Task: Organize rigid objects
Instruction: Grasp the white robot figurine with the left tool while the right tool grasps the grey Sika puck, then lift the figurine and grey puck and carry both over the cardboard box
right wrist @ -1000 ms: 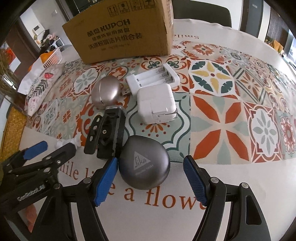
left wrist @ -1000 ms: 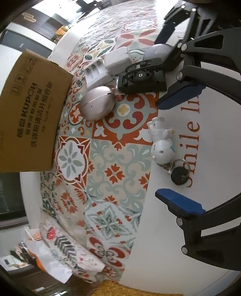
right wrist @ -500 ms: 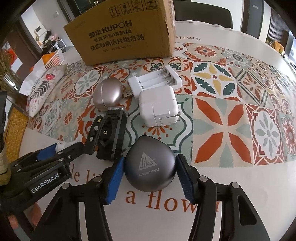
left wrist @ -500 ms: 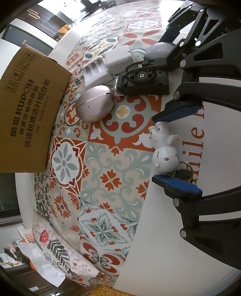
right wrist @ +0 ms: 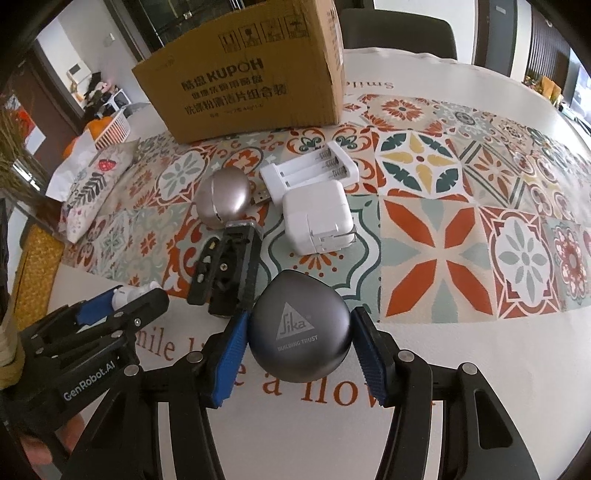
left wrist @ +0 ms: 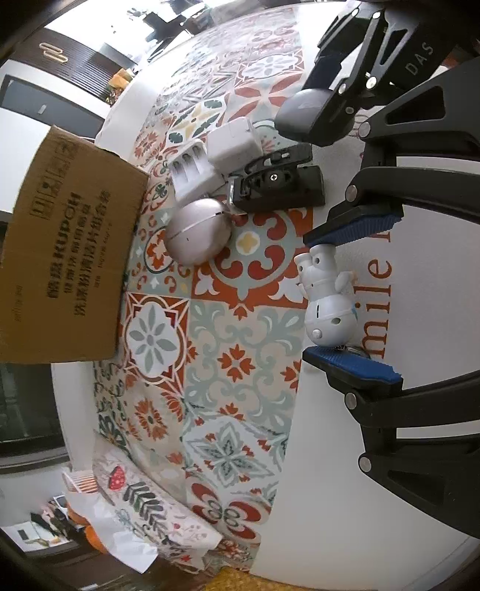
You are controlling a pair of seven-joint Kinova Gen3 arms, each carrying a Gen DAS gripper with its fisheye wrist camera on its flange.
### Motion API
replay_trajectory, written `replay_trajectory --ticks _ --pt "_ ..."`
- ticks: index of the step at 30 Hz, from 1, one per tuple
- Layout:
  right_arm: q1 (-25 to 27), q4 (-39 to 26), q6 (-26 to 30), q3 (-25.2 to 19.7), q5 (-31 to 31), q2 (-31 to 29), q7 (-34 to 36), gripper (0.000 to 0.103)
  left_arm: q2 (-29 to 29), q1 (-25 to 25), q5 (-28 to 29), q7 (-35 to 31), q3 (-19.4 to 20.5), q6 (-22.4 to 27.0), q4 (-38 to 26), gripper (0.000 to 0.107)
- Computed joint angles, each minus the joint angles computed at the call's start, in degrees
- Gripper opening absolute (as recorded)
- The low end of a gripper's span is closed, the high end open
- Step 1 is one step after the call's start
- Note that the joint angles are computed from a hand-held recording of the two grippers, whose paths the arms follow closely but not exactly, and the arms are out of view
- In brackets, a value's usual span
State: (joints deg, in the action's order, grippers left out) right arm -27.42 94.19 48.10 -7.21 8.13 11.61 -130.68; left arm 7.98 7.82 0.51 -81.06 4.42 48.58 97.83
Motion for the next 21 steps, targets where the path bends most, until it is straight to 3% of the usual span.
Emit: replay_trajectory --ticks 21 --pt "-4.72 -5.19 2.94 -1.16 10.05 -3.11 -9.80 0.057 -7.17 -3.44 3.23 -8.51 -1.05 -2.03 -0.98 0.054"
